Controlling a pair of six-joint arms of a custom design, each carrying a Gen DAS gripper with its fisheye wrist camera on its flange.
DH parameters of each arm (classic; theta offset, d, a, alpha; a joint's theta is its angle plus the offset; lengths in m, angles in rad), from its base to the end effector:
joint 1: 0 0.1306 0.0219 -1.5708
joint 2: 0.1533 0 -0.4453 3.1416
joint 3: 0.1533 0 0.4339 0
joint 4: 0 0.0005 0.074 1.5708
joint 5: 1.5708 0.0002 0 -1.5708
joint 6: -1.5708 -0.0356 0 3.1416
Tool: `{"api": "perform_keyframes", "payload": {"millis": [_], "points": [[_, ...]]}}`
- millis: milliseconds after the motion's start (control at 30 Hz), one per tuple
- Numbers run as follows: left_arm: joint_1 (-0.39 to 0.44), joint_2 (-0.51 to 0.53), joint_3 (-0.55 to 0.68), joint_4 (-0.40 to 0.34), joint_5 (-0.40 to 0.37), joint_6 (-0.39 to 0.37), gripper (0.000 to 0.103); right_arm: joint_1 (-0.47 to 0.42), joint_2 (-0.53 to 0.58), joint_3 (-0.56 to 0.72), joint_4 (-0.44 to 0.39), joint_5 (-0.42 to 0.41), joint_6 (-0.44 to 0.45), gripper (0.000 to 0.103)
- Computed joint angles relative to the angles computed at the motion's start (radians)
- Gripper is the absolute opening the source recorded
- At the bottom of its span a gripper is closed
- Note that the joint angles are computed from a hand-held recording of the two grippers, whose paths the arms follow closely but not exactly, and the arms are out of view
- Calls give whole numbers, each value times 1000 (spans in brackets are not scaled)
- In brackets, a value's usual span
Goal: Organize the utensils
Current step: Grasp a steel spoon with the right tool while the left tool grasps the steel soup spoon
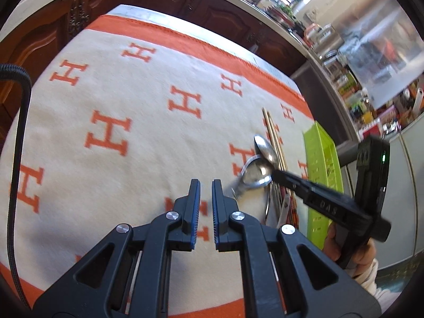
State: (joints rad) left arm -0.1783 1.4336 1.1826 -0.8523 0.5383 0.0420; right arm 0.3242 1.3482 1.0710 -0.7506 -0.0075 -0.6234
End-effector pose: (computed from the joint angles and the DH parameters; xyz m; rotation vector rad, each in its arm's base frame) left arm 0.4851 -0.1065 0.3746 0.3515 2.6128 -0.7901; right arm 0.4407 0.1479 0.3622 0.3909 2.6116 0.3442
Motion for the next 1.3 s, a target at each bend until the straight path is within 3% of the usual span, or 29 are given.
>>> {"api": "perform_keyframes", "payload": {"millis": [33,167,200,433,600,833,967,1300], "points": [[4,11,12,-4,9,0,7,-1,1,1,1,-7,-3,19],[-10,77,82,-61,69,-53,37,-5,3,4,-1,-20,-7,16],[-24,92,98,-75,74,-68,39,-6,7,7,-2,-21,-4,16],[-115,195,184,-171,-8,-167,39,-13,-16,-6,-1,-42,-14,11],[-146,189,175,-165,-58,-211,39,-17,-35,-14,-7,-36,-16,11],[-173,177,169,-226,-110,-284,25,-22,-37,-21,-16,-41,-26,11],[-179,179,176,-311,-73,-314,21,-24,-24,-16,-32,-57,-22,11],[-169,224,221,-437,31,-365,22,-16,14,1,-32,-82,-9,11]]}}
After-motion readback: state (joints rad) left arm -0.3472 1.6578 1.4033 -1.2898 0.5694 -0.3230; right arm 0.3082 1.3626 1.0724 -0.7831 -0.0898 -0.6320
